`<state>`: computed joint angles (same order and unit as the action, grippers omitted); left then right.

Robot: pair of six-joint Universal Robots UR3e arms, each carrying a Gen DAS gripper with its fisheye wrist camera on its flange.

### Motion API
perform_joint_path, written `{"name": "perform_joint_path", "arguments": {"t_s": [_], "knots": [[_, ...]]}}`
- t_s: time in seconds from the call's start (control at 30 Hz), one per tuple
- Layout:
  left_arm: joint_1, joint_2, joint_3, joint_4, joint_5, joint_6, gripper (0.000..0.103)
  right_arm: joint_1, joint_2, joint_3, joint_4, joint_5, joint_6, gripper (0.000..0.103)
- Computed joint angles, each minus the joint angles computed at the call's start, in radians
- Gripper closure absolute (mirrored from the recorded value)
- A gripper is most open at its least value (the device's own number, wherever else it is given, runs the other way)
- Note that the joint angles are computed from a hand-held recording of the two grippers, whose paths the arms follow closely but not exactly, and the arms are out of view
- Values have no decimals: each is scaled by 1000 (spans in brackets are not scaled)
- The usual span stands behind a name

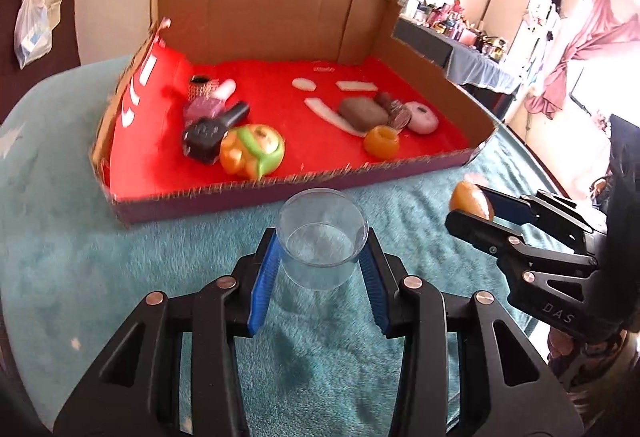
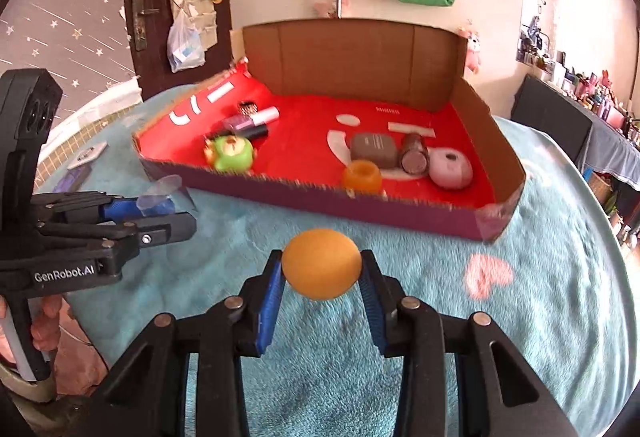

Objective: Organize rigid objects
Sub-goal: 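Carry the clear cup and orange ball into the box with both tools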

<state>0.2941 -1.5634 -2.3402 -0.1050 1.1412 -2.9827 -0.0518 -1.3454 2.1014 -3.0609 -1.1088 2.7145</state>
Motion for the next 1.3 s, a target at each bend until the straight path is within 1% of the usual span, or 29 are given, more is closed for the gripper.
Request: {"name": "perform_joint_path", "arguments": {"t_s": [0.17, 0.27, 0.37, 0.53, 0.63, 0.77, 0.9, 1.1, 1.17, 1.3], "knots": [[-3, 4, 73, -67, -22, 9, 65, -18, -18, -87, 131, 65, -6, 63], [-2, -18, 125, -107, -37, 11, 65, -19, -11, -138, 180, 78, -5, 63], [2, -49, 187, -159, -56, 13, 65, -9, 10, -199, 223, 75, -4, 63], [-25, -111, 273, -187, -28, 8, 65, 4, 69, -308, 286, 68, 12, 63], [-34, -156, 333, -223, -27, 3, 65, 6, 107, -375, 342, 78, 16, 63], [-49, -209, 397, -251, -17, 2, 65, 24, 165, -469, 401, 64, 24, 63], [-62, -265, 468, -305, -14, 6, 65, 37, 219, -552, 456, 55, 31, 63], [-71, -324, 528, -351, -9, 18, 65, 45, 293, -654, 541, 57, 38, 63], [-74, -344, 548, -356, 7, 10, 65, 46, 318, -693, 580, 63, 35, 63], [-64, -371, 577, -377, -16, 7, 65, 49, 367, -768, 648, 73, 39, 63]]}}
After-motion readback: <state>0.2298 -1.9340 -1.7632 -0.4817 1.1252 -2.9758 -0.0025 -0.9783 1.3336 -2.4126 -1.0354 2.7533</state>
